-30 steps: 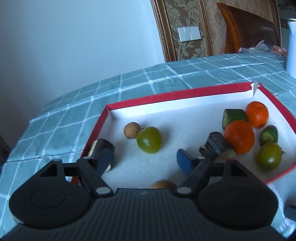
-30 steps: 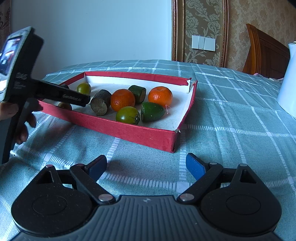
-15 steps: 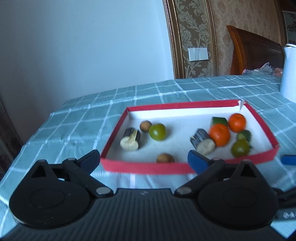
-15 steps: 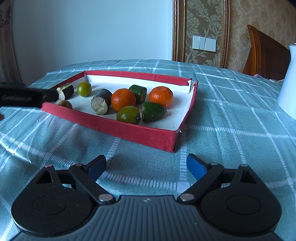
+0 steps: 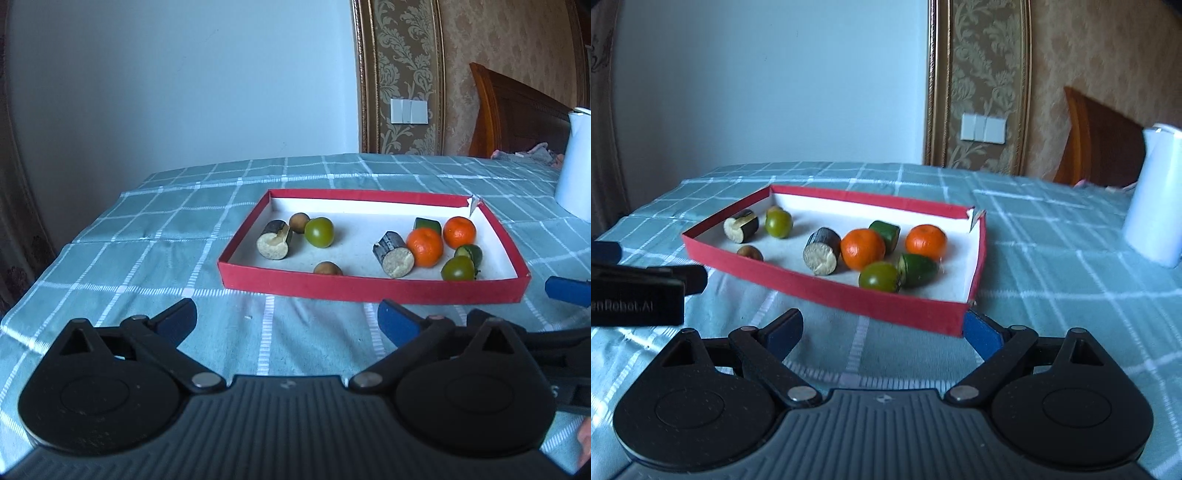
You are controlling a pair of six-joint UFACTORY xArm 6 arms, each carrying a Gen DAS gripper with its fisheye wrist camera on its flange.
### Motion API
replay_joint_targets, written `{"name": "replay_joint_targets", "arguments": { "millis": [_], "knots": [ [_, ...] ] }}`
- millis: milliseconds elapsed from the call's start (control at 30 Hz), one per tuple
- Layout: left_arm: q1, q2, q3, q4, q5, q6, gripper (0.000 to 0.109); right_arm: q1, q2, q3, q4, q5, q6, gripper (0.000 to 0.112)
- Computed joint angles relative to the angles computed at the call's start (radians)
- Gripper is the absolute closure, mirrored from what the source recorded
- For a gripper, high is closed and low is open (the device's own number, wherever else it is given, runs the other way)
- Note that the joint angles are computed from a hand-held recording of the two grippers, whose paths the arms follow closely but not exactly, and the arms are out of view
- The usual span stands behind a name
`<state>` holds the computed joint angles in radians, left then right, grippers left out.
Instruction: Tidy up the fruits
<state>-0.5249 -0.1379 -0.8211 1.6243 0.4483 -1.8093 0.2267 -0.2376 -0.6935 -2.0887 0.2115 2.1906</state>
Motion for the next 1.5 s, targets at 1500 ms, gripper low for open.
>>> {"name": "replay_joint_targets", "arguments": {
  "millis": [1500],
  "knots": [
    [-0.022,-0.036,0.028,-0.035,0.031,0.036,0.006,0.011,0.051,-0.037,0.104,0.000,-0.016,0.018]
  ]
}}
